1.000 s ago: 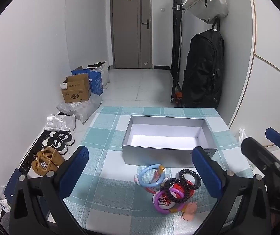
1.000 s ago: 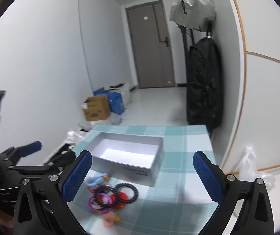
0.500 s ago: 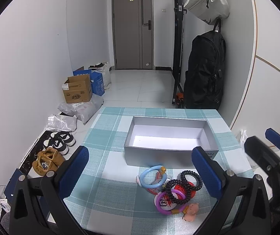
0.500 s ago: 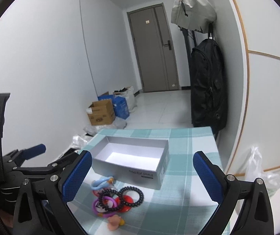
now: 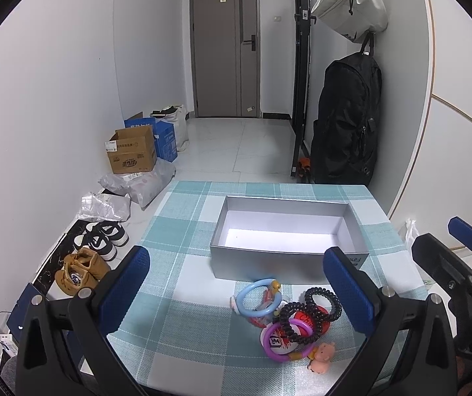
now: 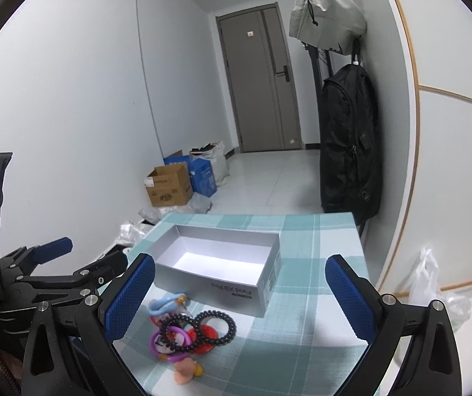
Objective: Organize jewelry
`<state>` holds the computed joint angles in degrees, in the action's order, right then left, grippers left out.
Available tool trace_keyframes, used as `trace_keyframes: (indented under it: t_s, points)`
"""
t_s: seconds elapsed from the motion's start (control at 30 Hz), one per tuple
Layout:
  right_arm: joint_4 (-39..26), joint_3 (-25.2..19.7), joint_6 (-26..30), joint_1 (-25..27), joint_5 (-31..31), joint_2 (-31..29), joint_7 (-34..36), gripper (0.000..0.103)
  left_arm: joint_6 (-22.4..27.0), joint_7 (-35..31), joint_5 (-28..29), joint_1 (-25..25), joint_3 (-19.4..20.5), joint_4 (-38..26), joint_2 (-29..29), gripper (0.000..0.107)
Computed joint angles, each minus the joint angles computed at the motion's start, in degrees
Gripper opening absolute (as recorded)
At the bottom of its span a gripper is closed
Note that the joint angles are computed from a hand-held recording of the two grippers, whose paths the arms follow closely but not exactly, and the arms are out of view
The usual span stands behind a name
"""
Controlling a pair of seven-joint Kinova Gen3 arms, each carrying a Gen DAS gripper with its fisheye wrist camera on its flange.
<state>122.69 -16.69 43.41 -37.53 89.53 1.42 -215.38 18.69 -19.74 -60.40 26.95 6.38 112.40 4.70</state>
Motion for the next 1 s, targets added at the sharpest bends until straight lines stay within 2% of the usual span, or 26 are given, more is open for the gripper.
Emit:
trace_keyframes:
  t_s: [0.1, 0.3, 0.57, 0.67, 0.87, 1.0]
  points:
    - [-0.26, -0.14, 0.61, -0.21, -0.79, 0.16, 0.85, 0.103, -0.63, -2.65, 2.79, -0.69, 0.24, -0.13, -0.07, 0.102]
    - [-0.45, -0.17, 1.27, -0.42, -1.32, 0.12, 1.81, 0.103, -0.77, -2.32, 2.71, -0.32, -0.17, 0.04, -0.26, 0.102]
    - [-0.66, -0.18, 1.4, -0.49, -2.16, 0.05, 2.64, 0.103, -1.12, -5.6, 6.14, -0.8, -0.2, -0.45, -0.02, 0.102]
    - [-0.7, -0.15, 1.34, -0.48, -2.24, 0.03, 2.76, 0.103, -1.39, -8.77, 9.37, -1.53, 0.23, -0.71, 0.25, 0.102]
    - [-0.82, -0.18, 1.65, -0.58, -2.46, 0.09, 2.72, 0.103, -1.3, -7.39, 7.84, 0.31, -1.27, -0.71, 0.49, 0.102]
    - [-0.65, -0.01, 0.99, -0.33, -1.98, -0.13, 2.29, 0.103, -1.5, -9.12, 9.89, -0.15, -1.16, -0.78, 0.45, 0.102]
